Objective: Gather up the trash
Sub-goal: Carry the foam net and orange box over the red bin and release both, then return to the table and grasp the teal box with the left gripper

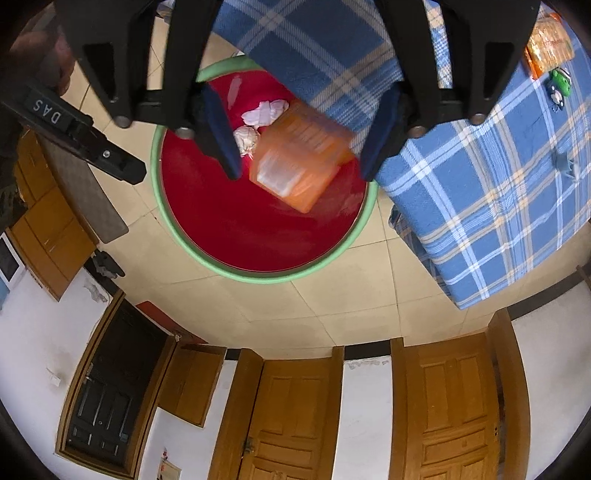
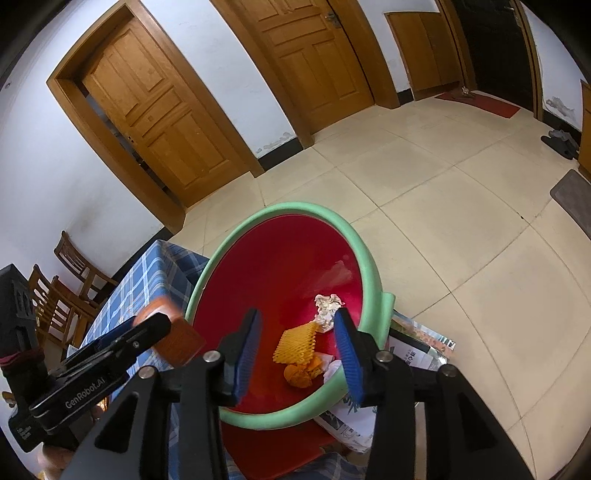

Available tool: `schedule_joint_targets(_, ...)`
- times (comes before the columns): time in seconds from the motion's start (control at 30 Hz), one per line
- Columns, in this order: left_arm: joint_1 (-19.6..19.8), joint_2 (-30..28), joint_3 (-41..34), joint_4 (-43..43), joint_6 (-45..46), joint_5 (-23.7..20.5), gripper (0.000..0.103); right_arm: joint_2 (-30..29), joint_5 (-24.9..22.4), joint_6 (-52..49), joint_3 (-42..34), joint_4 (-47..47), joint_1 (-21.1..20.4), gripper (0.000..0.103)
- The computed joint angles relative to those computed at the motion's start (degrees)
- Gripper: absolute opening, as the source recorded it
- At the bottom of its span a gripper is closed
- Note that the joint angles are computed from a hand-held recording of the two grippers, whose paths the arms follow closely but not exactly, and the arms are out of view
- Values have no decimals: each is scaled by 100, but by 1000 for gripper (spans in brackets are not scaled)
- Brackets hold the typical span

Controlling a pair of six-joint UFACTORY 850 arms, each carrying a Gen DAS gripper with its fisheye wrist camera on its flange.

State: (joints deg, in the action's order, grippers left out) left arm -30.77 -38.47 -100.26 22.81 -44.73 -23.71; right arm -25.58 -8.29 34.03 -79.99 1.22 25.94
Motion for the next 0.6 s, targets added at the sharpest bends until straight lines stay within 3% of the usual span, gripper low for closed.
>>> schedule_joint_targets(0.23,43,79,108,-176,44,63,69,2,-19,-124,4,156,-22,51)
schedule_joint_targets(0.6,119,502,621,310,-792,40,69,-3,-48,-648,-17,581,27,68)
